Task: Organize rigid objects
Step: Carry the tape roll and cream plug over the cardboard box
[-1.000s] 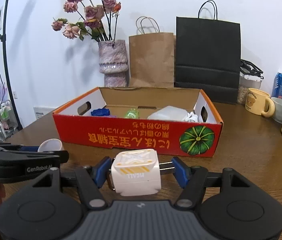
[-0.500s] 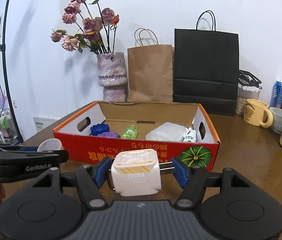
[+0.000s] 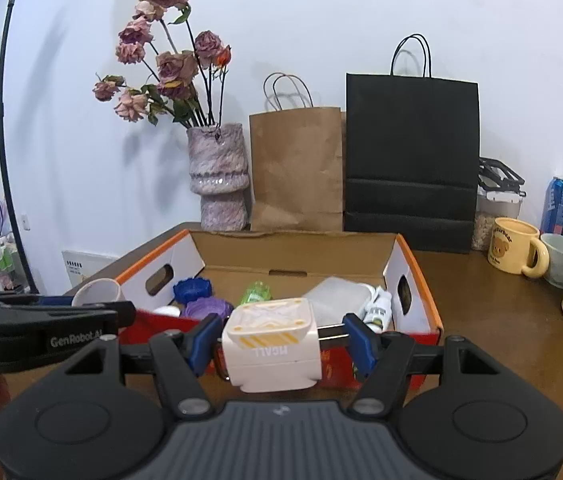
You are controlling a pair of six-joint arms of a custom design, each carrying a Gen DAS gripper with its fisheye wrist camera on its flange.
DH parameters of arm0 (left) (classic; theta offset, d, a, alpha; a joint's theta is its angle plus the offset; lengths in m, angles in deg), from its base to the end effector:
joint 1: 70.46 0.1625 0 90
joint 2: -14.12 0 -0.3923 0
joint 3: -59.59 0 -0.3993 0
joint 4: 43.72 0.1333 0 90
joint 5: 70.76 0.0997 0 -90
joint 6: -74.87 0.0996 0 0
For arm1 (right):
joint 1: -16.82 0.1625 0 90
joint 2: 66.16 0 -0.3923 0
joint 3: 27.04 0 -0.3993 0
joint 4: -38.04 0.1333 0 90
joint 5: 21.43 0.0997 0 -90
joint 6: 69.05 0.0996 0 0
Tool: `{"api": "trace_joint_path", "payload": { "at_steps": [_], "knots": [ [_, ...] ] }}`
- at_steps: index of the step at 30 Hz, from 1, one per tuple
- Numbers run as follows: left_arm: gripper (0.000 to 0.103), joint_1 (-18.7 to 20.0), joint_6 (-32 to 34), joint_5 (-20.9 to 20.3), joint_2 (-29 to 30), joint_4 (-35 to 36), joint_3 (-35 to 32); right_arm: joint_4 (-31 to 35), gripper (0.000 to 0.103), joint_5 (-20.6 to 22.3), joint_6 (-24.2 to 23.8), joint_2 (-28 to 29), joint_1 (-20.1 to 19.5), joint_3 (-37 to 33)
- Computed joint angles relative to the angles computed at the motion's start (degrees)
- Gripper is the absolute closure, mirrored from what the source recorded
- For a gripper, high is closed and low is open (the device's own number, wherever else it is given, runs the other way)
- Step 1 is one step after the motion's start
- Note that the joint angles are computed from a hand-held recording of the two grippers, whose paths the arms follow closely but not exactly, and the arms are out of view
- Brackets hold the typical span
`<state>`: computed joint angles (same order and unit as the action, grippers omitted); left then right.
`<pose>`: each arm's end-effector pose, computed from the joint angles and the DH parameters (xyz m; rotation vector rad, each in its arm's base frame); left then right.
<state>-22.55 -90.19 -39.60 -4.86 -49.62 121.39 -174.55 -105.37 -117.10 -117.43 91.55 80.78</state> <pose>-0.2703 -0.6253 -0.0920 0.4672 2.0591 -1.2557 -0.0184 -0.6134 0.1863 0.7193 -2.1673 1.3259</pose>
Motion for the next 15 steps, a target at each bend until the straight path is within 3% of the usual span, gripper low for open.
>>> {"api": "trace_joint_path", "payload": {
  "at_steps": [15],
  "knots": [
    [0.058, 1.94, 2.61, 1.08, 5.34, 3.78, -11.96, 4.47, 0.038, -1.88, 0.78, 4.02, 1.97, -9.49]
  ]
}}
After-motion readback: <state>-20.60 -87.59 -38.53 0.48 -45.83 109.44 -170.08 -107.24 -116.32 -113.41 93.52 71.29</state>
